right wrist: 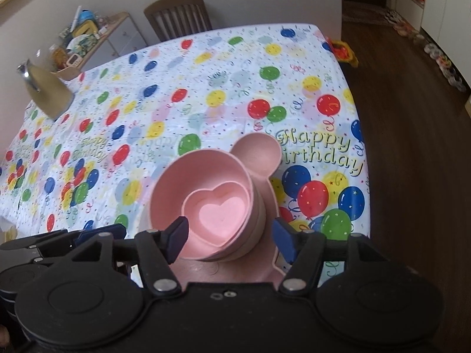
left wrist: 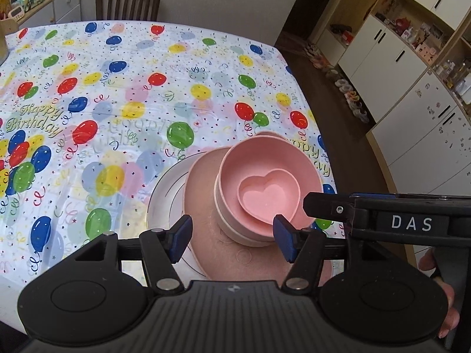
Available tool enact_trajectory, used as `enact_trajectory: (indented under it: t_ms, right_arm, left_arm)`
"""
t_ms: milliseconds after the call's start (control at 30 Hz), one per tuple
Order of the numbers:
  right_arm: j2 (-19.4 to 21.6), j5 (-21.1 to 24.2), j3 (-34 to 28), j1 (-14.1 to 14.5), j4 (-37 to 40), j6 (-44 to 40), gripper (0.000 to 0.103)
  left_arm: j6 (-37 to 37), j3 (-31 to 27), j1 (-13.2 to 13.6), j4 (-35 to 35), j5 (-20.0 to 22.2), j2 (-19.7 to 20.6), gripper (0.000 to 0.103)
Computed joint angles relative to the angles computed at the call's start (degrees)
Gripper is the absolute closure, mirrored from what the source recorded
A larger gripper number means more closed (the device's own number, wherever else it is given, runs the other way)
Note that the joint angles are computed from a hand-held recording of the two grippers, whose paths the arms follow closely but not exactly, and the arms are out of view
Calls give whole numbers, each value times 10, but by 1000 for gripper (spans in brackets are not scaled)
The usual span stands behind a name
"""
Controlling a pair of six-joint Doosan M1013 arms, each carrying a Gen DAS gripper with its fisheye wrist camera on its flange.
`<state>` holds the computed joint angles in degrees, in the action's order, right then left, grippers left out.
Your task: Organize plates and bowls
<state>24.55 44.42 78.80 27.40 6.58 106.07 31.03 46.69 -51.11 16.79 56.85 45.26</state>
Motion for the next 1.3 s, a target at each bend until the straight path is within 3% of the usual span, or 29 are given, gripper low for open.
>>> enact_trajectory:
  t_ms: [200, 333, 533, 700, 833, 1000, 1300]
  right_arm:
    - [-18, -41, 20, 17, -36, 30, 24]
    - [-32, -76, 36, 30, -64, 52, 19]
    - [-56, -143, 70, 48, -119, 90, 10]
    - [-74, -198, 103, 65, -264, 207, 1]
    - [-82, -219, 120, 70, -342, 291, 0]
    - [-92, -248, 147, 76, -471, 429, 0]
    - [-107, -245, 175, 93, -572, 541, 0]
  left_arm:
    - [-2, 51, -4, 31, -33, -34, 43]
    - [-14, 91, -5, 48, -62, -58, 30]
    - [-35, 138, -9, 85, -103, -86, 21]
    - [-59, 171, -14, 135, -141, -102, 0]
    - [-81, 188, -16, 159, -158, -111, 0]
    - [-111, 199, -22, 195, -148, -118, 0]
    - [-143, 213, -32, 206, -128, -131, 0]
